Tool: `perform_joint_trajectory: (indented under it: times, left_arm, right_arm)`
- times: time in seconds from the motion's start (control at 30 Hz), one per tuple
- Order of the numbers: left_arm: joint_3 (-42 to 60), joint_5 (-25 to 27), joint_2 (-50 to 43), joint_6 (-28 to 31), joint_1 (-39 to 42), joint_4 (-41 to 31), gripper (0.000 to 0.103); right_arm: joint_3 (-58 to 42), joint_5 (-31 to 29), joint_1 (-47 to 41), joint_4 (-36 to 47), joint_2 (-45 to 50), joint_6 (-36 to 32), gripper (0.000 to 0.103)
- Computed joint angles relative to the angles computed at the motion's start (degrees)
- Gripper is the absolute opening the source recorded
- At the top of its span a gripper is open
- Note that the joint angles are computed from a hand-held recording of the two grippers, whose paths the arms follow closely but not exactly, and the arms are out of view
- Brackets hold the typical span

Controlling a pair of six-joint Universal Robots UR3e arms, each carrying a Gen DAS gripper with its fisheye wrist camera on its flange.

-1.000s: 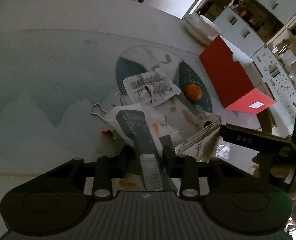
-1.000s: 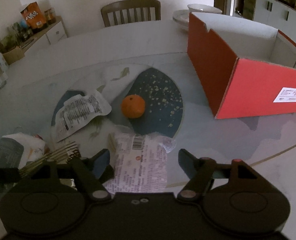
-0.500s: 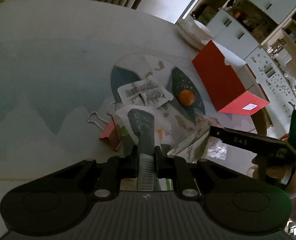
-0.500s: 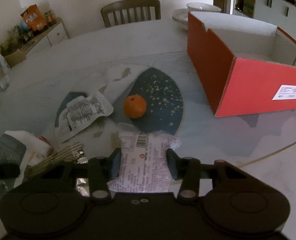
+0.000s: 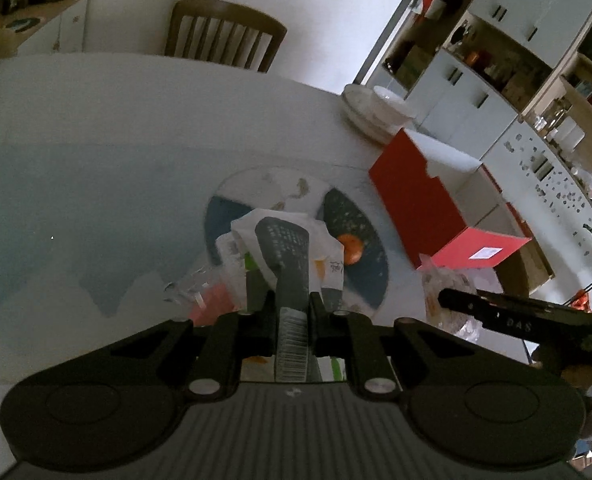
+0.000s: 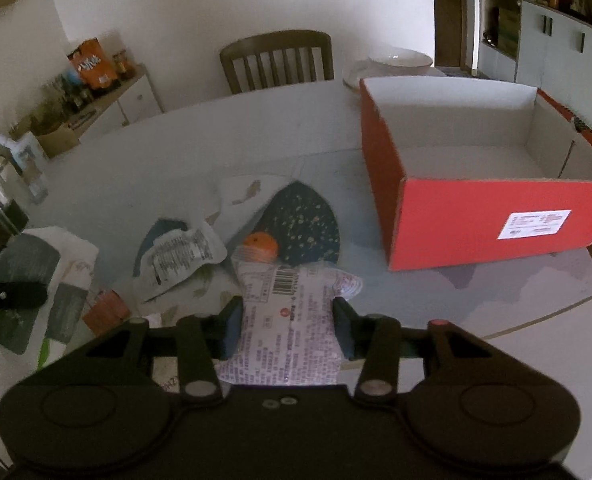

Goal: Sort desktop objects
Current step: 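Carry both held bags up and over into the open red box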

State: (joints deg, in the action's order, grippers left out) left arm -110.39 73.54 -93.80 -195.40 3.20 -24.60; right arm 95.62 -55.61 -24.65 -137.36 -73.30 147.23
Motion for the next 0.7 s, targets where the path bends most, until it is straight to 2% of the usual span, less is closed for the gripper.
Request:
perform_joint_trajectory:
  times: [0.33, 0.7]
  left_arm:
    - [16.6, 4.6, -11.4, -5.8, -10.5, -1.9, 0.013]
    - [40.2, 8.5, -26.4, -6.8, -18.9, -8.2, 0.013]
  right_arm:
    - [-8.5, 3.6, -5.5, 10.7, 0.6, -6.7, 0.046]
    - [-21.9, 6.3, -10.6, 18.3, 7.3, -10.4, 0.046]
